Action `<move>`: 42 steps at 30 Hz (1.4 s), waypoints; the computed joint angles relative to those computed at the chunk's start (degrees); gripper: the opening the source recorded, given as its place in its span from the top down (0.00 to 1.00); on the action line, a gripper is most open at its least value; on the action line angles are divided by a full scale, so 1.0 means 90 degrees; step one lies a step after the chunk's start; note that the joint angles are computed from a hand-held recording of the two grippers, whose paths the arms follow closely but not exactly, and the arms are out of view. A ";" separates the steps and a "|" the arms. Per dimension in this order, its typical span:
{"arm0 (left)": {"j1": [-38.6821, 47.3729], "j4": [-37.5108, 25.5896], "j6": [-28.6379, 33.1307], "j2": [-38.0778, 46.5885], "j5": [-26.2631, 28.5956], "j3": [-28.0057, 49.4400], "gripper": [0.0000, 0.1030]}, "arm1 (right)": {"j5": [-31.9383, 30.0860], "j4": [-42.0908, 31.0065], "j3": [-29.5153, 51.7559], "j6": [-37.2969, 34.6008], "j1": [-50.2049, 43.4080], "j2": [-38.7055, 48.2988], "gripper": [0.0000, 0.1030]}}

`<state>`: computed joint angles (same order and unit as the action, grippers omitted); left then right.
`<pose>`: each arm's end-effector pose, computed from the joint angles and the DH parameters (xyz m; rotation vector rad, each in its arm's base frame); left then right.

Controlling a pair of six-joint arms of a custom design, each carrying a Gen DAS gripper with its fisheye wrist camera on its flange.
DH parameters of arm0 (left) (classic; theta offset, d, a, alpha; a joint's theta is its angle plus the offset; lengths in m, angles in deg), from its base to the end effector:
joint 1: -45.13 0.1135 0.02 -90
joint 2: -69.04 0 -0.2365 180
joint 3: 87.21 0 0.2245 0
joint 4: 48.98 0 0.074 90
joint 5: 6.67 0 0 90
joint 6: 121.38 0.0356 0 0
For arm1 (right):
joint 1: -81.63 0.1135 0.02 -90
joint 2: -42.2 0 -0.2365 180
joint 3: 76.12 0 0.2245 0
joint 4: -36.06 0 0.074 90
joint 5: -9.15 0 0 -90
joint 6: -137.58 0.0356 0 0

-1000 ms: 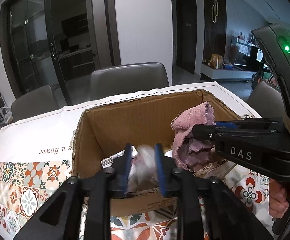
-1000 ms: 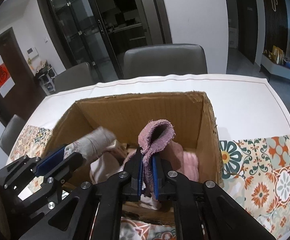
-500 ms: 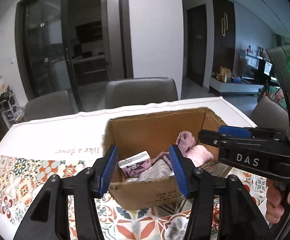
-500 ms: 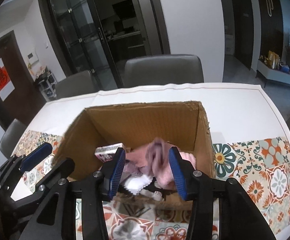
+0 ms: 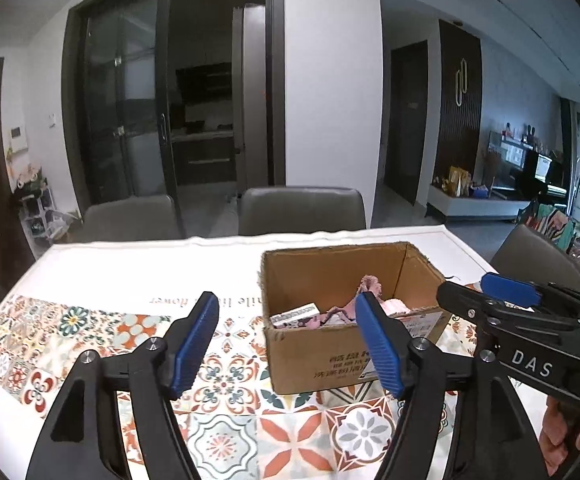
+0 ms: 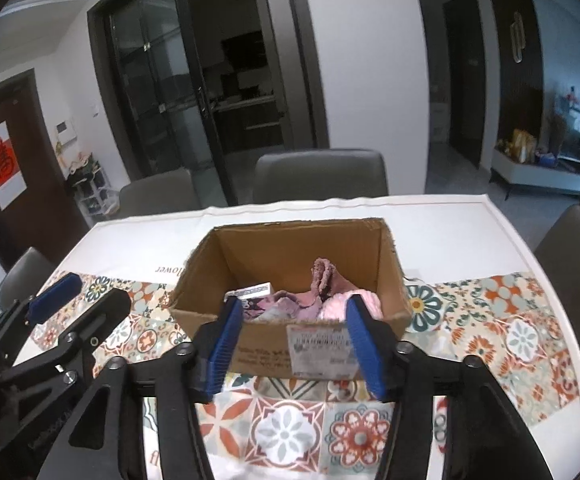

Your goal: Organize soft objects

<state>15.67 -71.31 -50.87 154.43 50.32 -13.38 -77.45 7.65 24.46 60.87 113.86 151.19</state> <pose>0.2770 -0.1342 0.2463 -0.1432 2.0538 0.0994 0.3452 0.2151 0.2386 -0.3354 2.2125 0.3720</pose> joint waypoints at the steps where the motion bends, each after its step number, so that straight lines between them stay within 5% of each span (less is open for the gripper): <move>1: -0.0070 -0.0020 0.0025 -0.0232 -0.0085 -0.0161 0.30 | 0.0116 0.0074 -0.0225 0.0051 0.0081 -0.0206 0.44; 13: -0.0716 -0.0619 0.0182 -0.2052 -0.0654 -0.1158 0.10 | 0.1727 0.0099 -0.1875 0.0965 0.1195 -0.1916 0.40; 27: -0.2182 -0.2151 -0.0959 -0.2609 -0.2214 -0.0923 0.08 | 0.2565 -0.0495 -0.2633 0.1407 0.1938 -0.3160 0.36; 33: -0.3231 -0.3428 -0.2395 -0.2103 -0.3127 -0.0309 0.08 | 0.2558 -0.0681 -0.3152 0.1313 0.1936 -0.4004 0.36; 42: -0.4715 -0.6798 -0.6108 -0.0703 -0.3951 0.1175 0.06 | 0.2591 -0.1273 -0.3847 0.1250 0.2078 -0.5336 0.36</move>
